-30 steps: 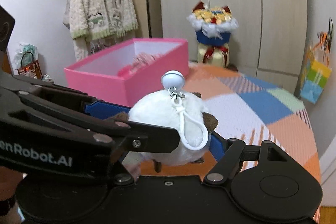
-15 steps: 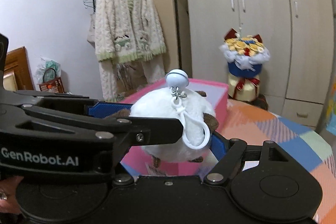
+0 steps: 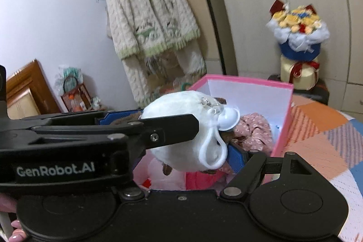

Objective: Organize soft objects

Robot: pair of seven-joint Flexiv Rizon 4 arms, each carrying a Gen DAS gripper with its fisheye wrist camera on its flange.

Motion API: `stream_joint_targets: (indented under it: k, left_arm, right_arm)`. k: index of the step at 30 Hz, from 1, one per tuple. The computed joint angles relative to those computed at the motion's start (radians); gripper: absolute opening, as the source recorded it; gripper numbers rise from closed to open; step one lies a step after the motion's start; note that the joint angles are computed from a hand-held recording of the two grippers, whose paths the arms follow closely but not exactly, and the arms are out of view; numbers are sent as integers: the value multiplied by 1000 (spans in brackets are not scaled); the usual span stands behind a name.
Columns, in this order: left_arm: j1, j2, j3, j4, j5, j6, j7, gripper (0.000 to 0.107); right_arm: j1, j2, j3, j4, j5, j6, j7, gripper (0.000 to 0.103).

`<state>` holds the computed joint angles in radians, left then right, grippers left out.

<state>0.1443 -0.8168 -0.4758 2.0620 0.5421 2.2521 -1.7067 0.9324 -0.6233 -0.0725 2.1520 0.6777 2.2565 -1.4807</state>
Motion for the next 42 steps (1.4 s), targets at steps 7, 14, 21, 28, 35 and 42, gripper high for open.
stream_joint_targets:
  k: [7, 14, 21, 28, 35, 42]
  left_arm:
    - [2, -74, -12, -80, -102, -73, -22, 51]
    - [-148, -85, 139, -132, -283, -46, 7, 51]
    - [-160, -83, 166, -96, -302, -4, 14, 51]
    - [-197, -29, 218, -20, -289, 87, 47, 52]
    - [-126, 15, 166, 66, -177, 109, 28, 55]
    - [-169, 46, 237, 189, -122, 308, 62, 60]
  right_arm:
    - [-95, -25, -27, -66, -193, -165, 6, 81]
    - [87, -46, -265, -43, -218, -253, 40, 81]
    - [61, -52, -205, 32, -220, -119, 95, 79]
    - [112, -38, -139, 104, -44, 38, 0, 80]
    - [295, -37, -183, 120, 324, 150, -185, 83]
    - [356, -9, -111, 133, 579, 285, -314, 86]
